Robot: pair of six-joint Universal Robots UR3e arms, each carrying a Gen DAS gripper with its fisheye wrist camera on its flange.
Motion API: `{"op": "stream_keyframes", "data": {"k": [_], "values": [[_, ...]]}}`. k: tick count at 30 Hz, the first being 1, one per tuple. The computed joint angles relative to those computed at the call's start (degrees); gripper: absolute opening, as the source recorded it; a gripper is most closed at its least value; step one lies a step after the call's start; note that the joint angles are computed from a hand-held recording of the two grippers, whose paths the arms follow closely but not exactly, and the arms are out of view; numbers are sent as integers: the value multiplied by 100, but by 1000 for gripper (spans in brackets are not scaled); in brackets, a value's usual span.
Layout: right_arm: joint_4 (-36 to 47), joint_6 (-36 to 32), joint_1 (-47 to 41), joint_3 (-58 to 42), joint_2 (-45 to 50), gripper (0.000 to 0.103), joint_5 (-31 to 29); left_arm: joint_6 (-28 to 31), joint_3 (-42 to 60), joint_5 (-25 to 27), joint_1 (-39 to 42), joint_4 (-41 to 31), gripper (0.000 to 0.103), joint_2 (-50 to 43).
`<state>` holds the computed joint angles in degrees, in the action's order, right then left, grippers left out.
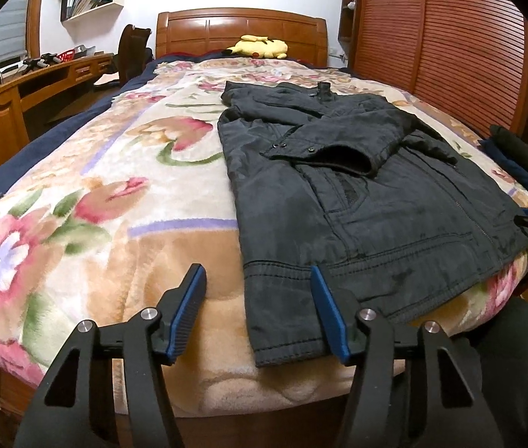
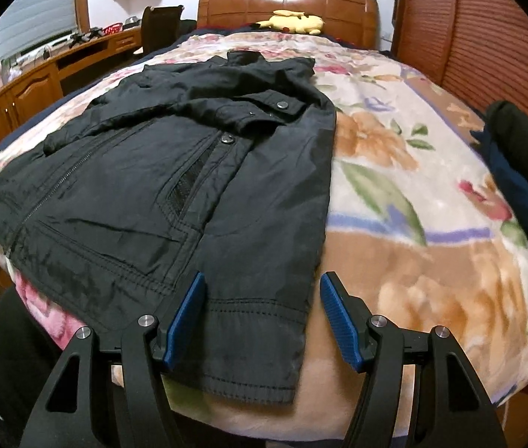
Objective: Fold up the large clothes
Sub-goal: 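Grasp the jacket hem with the left gripper while the right gripper grasps it too, then lift the hem with both grippers and fold it over toward the collar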
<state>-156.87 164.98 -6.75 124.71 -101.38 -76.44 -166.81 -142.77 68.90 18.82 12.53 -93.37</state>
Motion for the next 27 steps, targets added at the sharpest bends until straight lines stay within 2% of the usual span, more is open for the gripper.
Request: {"op": "stream_keyframes", "data": {"k": [2, 4, 7, 9, 11, 13, 15, 18, 20, 23, 27], "values": [[112, -42, -69, -5, -22, 66, 153, 44, -61, -129, 52, -65, 50, 85], [124, -83, -22, 6, -42, 63, 150, 152, -136, -331, 134, -222, 38, 216], [98, -180, -81, 149, -144, 58, 235, 181, -180, -486, 218, -387, 37, 320], [123, -268, -233, 219, -183, 55, 433, 218, -195, -606, 325, -531, 29, 406], [159, -318, -346, 256, -205, 48, 619, 293, -201, -763, 445, -756, 13, 558], [211, -327, -466, 265, -239, 30, 814, 361, -138, -870, 487, -1063, 8, 755], [297, -363, -585, 311, -389, 21, 1041, 393, -58, -759, 391, -1239, 7, 958], [158, -313, -631, 392, -600, 16, 1117, 377, 47, -952, 442, -1604, 6, 1502], [50, -258, -674, 423, -764, 15, 1171, 369, 167, -1197, 556, -1976, 6, 1892], [-115, -152, -745, 447, -999, 13, 1293, 329, 406, -1158, 443, -2213, 6, 2229], [-225, -16, -859, 461, -1402, 12, 1437, 290, 627, -1352, 558, -2540, 6, 2679]]}}
